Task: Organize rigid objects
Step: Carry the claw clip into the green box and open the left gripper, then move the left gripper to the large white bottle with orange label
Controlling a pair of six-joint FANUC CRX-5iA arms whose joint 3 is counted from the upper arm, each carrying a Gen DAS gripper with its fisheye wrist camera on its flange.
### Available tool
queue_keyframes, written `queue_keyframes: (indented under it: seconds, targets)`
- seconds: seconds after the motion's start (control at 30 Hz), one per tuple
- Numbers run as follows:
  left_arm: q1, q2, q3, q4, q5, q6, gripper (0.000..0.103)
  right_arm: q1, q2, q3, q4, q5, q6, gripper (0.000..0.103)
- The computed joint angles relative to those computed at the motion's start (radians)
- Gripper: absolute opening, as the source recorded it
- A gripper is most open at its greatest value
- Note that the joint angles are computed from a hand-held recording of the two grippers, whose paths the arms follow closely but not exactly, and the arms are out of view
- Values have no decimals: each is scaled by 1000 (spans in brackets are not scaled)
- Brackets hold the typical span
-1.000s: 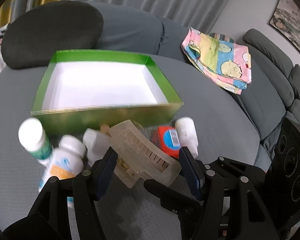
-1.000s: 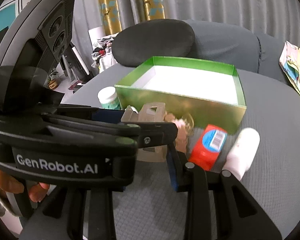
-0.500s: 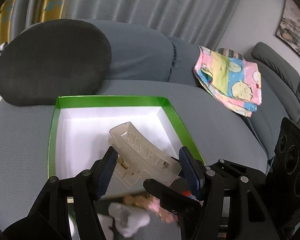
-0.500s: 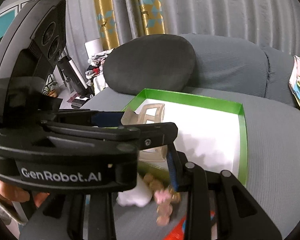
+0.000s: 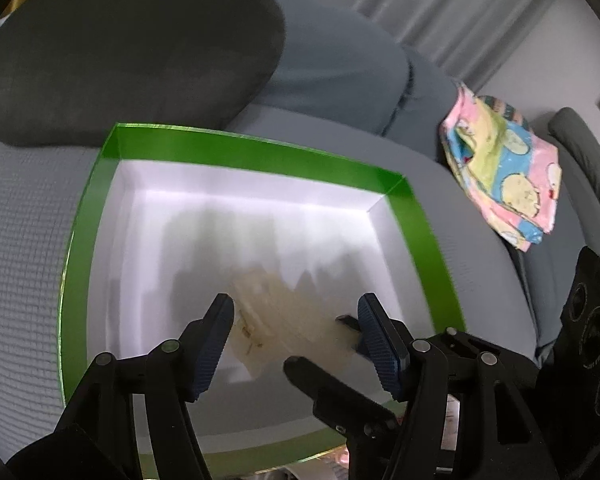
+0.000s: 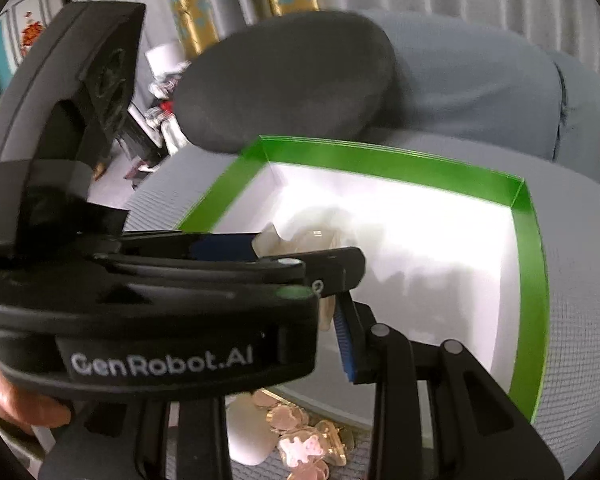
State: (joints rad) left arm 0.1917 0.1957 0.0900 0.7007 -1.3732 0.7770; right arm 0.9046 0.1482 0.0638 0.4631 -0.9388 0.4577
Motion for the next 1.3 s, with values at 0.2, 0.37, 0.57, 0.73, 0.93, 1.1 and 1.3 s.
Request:
queue_keyframes:
  seconds: [0.2,0.37,0.57,0.73,0.93,1.1,1.3]
  targets:
    - [2,-46,-11,-66,73,0,98,11,-5,4,39,-75,-56,70]
    - [21,-117,-55,-114,167,-6,98,45,-52,-39,102,-132,-118,79]
    - [67,-237,-168,-97,260,-72,99,98,-110,-94,174,-195,-216,93]
    - [94,-335,-256,-82,322,-124,99,147,-130,-106,208,-243,-249,95]
    - [139,-430,-340,-56,324,-188,99,207,-154,-121,240,-307,-320,100]
    - [173,-490,-390,-38,305,-244,99,251,-167,-129,235,-343,-357,100]
    - [210,-543,-431,-31,281,-286,99,288,-186,-145,226,-367,-394,100]
